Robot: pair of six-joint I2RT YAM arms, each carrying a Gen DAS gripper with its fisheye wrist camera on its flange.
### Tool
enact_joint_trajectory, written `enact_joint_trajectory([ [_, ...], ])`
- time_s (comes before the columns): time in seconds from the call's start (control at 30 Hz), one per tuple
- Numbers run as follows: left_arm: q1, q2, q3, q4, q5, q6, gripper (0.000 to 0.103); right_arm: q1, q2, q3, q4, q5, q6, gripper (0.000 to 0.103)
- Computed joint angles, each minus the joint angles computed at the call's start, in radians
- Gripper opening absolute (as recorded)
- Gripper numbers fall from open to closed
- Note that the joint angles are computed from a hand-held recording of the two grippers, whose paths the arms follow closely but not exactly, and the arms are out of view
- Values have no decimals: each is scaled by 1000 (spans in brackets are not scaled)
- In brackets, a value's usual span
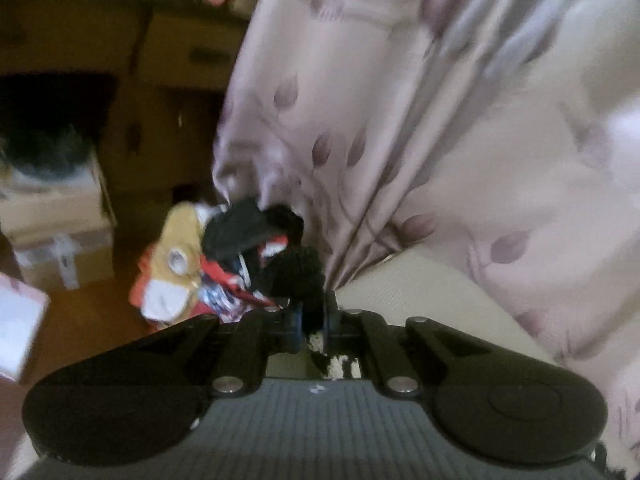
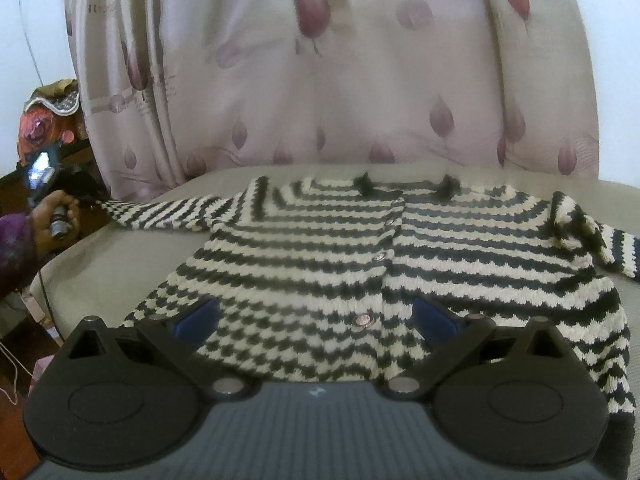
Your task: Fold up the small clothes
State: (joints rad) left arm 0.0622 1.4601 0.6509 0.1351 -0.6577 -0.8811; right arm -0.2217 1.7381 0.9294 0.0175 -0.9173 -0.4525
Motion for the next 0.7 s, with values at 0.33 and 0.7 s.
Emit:
enact_joint_trajectory([
  [0.33,-372,-126,-88,-496,-261,-443,13,-73,20,8,-16,-90,-1,103],
  [0.7,-272,-132,-132,-412,-471,-276,39,-242,93,82,-86,-166,30,103],
])
